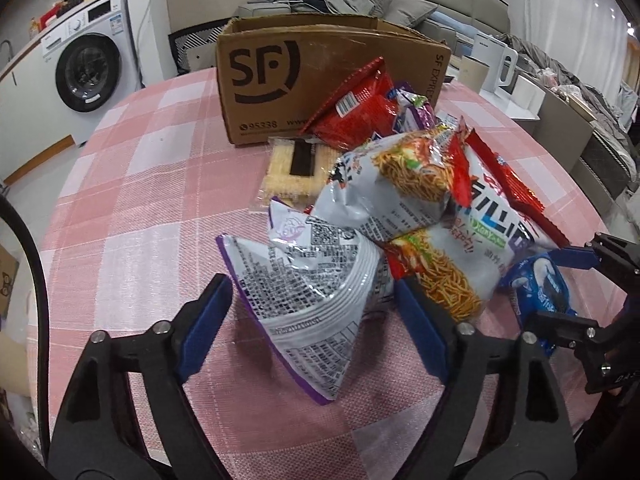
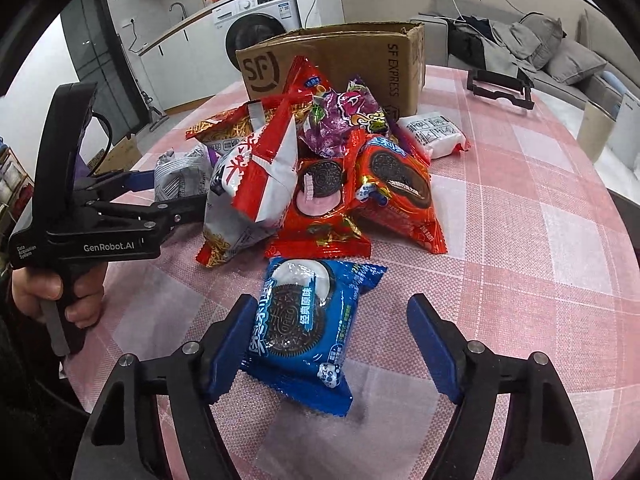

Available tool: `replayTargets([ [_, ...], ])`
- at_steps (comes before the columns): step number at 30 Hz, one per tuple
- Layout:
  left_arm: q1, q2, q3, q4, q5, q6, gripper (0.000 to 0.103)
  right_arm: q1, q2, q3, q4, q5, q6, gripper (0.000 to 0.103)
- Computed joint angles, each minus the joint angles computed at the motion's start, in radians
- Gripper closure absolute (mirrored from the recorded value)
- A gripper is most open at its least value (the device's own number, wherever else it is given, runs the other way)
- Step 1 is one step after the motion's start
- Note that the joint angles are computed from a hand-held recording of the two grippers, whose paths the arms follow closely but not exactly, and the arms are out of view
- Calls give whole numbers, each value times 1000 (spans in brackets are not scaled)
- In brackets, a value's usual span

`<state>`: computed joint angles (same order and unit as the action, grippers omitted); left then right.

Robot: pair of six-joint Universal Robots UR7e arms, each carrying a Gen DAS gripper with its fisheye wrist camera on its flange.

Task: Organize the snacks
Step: 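Grasp the white-purple chip bag with left tool while right tool grasps blue Oreo packet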

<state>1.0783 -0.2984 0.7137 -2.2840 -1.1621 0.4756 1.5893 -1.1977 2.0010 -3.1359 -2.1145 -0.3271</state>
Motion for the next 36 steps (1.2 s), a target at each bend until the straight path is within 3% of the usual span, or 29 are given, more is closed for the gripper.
replayTargets([
  [2,5,4,-15,29,-32,0,35,-1,0,0,-3,1,5,24],
  [6,7,-12,18,8,-42,4,42,3,4,0,-8,-15,2,26],
  [8,9,-19,23,10,-54,-5,46,4,2,3,-11,-18,7,29],
  [10,13,-27,30,9,-63,-13,58,2,-4,9,-17,-20,13,38],
  [16,19,-63,86,-16,-82,-31,60,-3,-14,19,-31,-4,14,57],
  [36,4,-185,256,-156,-121,-51,60,1,-47,46,-154,44,-24,58],
])
